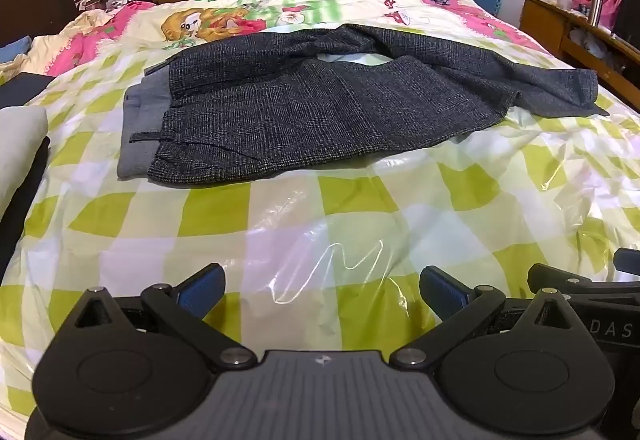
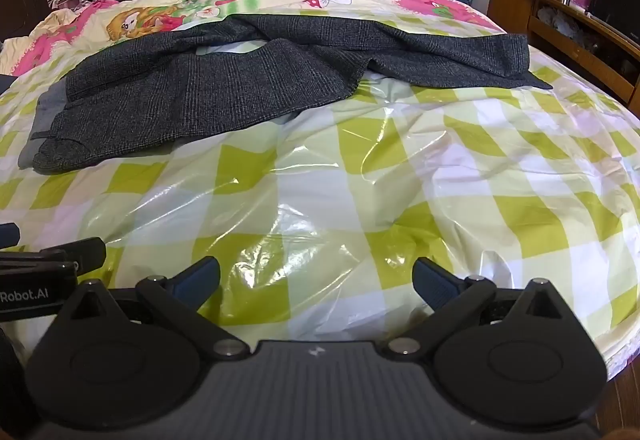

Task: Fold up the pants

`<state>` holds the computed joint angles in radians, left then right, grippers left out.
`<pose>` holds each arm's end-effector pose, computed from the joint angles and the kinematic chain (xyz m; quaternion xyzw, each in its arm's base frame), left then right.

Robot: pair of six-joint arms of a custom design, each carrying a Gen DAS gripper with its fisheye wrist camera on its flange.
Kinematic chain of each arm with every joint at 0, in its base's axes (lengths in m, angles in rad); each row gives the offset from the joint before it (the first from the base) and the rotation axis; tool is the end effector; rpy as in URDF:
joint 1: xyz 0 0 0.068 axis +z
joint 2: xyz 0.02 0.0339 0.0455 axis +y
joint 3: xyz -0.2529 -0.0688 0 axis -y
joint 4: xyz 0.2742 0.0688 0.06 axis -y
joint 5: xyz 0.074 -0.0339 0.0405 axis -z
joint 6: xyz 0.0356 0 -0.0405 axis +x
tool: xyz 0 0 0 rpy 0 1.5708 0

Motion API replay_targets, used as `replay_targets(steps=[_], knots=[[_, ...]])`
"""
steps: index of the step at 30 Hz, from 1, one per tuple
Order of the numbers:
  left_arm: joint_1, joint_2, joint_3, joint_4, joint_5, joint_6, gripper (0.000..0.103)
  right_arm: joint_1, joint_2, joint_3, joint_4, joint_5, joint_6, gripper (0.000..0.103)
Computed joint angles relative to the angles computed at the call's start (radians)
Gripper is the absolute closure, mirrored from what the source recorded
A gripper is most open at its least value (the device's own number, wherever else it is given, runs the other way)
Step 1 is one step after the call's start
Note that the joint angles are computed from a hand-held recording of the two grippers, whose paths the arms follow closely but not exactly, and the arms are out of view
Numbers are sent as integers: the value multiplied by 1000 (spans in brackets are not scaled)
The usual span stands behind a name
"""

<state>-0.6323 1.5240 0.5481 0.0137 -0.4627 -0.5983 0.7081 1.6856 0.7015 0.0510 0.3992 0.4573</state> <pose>0.2288 -0.1480 0.0858 -0.0529 0.9297 0.0103 0.3644 0.2478 0.1939 0.0838 -0.0547 0.9312 0.0119 0.3602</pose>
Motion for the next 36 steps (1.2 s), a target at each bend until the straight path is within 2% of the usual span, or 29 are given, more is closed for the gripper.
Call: replay_targets(steps=[36], knots=[[-9, 8, 3, 2, 16, 5, 0, -3, 4, -1, 4, -5, 1, 1]])
